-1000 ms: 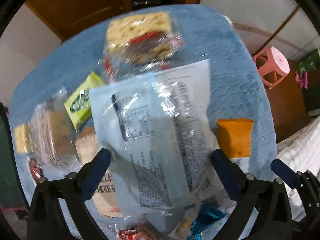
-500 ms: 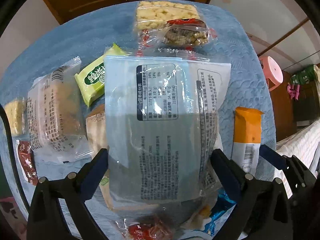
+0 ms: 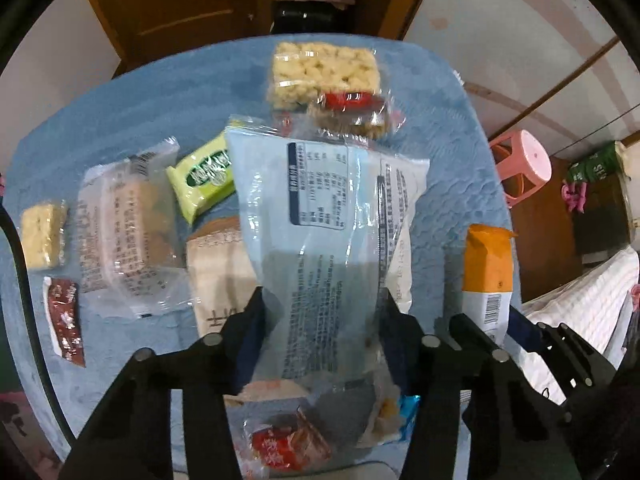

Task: Organize snacks
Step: 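Carry the bar and bag into the white tray and release both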

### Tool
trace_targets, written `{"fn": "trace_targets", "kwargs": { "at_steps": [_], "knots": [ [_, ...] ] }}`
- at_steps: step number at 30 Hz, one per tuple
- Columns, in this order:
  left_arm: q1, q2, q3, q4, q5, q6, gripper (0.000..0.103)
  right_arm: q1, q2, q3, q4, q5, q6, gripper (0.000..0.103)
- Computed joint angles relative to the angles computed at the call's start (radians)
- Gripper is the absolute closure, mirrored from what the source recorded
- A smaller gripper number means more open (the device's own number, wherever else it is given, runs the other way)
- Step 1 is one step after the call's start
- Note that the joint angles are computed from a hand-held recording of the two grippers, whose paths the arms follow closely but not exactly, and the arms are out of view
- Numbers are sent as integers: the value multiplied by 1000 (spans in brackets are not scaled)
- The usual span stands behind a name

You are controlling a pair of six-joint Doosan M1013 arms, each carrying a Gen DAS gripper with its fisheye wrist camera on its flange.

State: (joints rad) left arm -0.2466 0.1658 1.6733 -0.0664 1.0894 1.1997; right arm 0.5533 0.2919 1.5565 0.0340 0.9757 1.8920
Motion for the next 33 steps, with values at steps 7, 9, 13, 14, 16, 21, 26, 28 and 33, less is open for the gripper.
{"fn": "trace_targets", "kwargs": {
  "at_steps": [7,9,13,14,16,21,26,28,33],
  "knots": [
    [16,-85,27,-16,-62,62,60,40,-49,0,-36,-53,23,64],
    [18,-111,30,-12,-68,69,61,42,-59,-2,-34,-68,20,64],
    [27,-177,51,-10,-74,75,61,55,-106,10,-30,-100,15,64],
    [30,-201,58,-6,-72,74,61,61,-119,12,-25,-105,8,64],
    [44,-240,68,-11,-59,83,61,72,-138,15,-13,-112,-7,64],
    [66,-356,103,9,-7,86,61,98,-192,22,28,-102,-46,64],
    [108,-463,129,-7,49,138,61,148,-246,27,20,-84,-15,64],
    [118,-498,137,-11,70,154,61,170,-261,29,21,-75,-2,64],
    [146,-581,168,-21,116,199,61,238,-280,25,15,-36,16,64]
  ]
}}
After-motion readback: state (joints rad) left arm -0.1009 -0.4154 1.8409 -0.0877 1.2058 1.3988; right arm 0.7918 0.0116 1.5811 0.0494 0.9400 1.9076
